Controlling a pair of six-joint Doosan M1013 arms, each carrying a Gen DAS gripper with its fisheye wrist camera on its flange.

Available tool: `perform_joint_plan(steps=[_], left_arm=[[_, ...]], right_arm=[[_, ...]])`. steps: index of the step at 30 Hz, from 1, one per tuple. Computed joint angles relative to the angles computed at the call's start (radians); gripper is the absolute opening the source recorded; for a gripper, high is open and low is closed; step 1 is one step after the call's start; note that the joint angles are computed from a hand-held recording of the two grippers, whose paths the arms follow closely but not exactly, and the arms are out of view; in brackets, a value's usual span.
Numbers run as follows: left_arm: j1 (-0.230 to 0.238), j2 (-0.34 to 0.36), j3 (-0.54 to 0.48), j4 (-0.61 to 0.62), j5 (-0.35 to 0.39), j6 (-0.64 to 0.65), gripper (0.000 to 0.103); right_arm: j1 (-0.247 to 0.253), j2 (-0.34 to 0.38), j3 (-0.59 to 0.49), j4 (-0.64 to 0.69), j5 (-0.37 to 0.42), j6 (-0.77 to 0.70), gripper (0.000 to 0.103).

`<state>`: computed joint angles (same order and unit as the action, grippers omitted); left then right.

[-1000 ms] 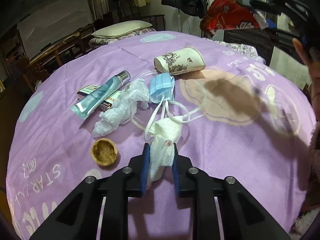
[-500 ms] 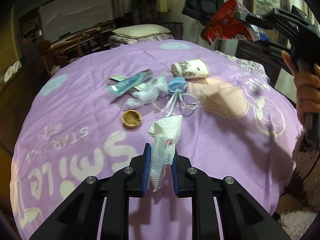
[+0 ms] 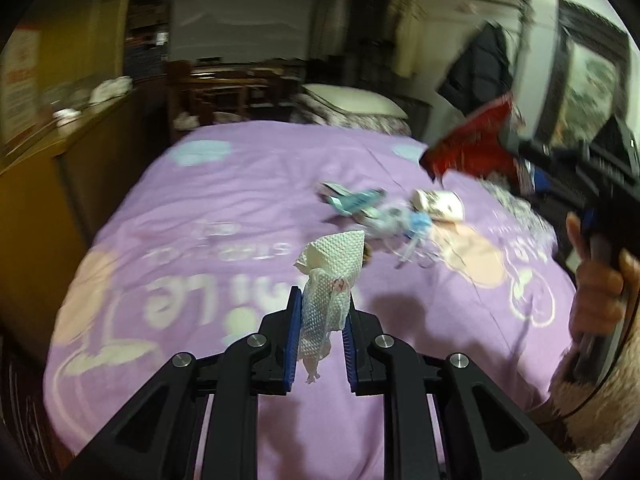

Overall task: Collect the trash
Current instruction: 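Carry the tissue and foil wrapper over the red wastebasket with both tools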

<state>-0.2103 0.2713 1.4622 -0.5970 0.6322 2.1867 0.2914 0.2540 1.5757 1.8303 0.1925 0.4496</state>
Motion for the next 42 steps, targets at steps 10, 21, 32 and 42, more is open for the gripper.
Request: perform_joint_plan(steps=[10,21,32,42], left_arm=[[0.091,-0.096,0.098,0.07,-0.081,-0.158,0.019],[0.199,-0.184,0.198,0.199,-0.162,-0.368,0.019],[0.298,-0.223,0.276,0.384,-0.156,-0.628,0.019],[0.369,-0.196,0.315,0.315,-0.111,-0.626,0.019]], right_arm=[[0.079,0.099,-0.163,-0.371,0.19,0.29,0.026],[0.156,0.215,-0.353,-0.581,0.404,0.446,0.026],[0.24,0.386,-0.583,-0.796,0.661,0.657,0.026],[0.297,0.513,-0.765,-0.953,0.8,0.809,0.026]])
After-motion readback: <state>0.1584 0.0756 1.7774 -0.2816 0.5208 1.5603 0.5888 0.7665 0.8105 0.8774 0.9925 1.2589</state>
